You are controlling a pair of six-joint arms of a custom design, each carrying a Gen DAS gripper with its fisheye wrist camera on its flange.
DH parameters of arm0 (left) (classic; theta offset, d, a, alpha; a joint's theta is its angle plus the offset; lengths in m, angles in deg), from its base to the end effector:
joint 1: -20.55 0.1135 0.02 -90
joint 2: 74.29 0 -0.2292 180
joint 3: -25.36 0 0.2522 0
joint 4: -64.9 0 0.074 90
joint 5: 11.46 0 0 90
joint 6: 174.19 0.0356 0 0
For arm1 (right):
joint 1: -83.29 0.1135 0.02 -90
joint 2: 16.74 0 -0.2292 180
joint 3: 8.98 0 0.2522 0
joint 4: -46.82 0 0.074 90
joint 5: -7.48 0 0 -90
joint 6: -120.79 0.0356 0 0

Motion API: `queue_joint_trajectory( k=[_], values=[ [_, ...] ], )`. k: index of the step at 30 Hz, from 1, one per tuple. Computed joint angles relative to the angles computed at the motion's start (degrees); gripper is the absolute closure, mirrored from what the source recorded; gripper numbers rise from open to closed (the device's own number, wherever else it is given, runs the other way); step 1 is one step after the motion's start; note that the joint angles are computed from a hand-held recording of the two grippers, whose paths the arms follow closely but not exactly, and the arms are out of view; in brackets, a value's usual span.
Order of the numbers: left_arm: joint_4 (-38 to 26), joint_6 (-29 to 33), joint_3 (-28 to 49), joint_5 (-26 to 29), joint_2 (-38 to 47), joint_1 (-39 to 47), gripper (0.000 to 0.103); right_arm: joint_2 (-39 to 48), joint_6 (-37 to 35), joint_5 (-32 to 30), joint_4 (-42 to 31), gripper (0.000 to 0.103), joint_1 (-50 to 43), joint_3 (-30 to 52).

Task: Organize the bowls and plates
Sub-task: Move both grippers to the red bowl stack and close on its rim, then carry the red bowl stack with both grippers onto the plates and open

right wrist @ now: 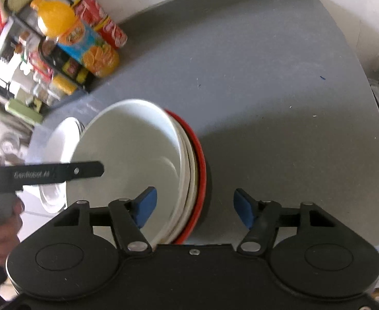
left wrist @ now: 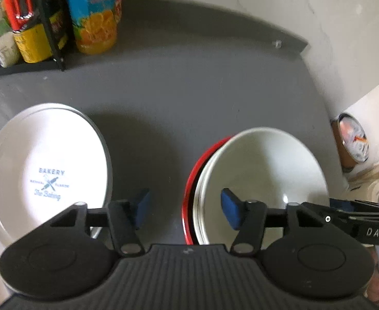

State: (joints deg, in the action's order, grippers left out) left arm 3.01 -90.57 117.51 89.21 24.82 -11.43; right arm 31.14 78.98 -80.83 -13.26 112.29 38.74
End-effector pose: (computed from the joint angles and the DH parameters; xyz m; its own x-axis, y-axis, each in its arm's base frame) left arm 0.2900 -0.1888 0.2076 -0.8503 0.4022 -0.3394 0.4856 0.8481 -0.2117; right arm 0.1517 0.0829 0.1877 -0.8578 0.3763 -0.3500 0.2514 0.9013 0.3529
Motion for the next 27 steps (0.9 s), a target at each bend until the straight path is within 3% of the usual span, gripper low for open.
queue_joint_trajectory(
  k=[2, 6, 7, 9, 12, 18, 27],
  values=[
    [0.13, -0.42, 0.21, 1.59, 1.46, -0.05, 0.058, 0.24, 0.26, -0.14, 0.41, 0.04, 0.47, -0.47],
    [1.16, -0.36, -0.52, 1.94, 2.64, -0.41, 0.06, 0.58, 1.73, -1.69, 4.2, 0.066, 0.42, -3.13],
    [0.98, -0.32, -0.38, 1.81, 3.16, -0.54, 0.06, 1.51, 2.24, -0.12, 4.24, 0.067, 1.58, -2.7],
    [0.37, -0.04, 0.26, 2.96, 4.2, -0.24, 0.073, 3.48, 3.7, 2.61, 3.65, 0.069, 3.69, -1.25],
    [-0.12, 0.64, 0.75, 1.79, 5.12, -0.81, 0.081, 2.66, 5.55, 4.22, 3.31, 0.071, 4.83, -1.48],
    [-0.86, 0.55, 1.3, 3.61, 5.38, 0.58, 0.082, 2.66, 5.06, 2.6, 3.13, 0.074, 2.75, -0.83],
    [-0.98, 3.44, 2.24, 4.87, 4.92, 1.93, 0.082, 7.9, 6.37, 6.48, 2.86, 0.077, 4.24, 4.05]
  ],
)
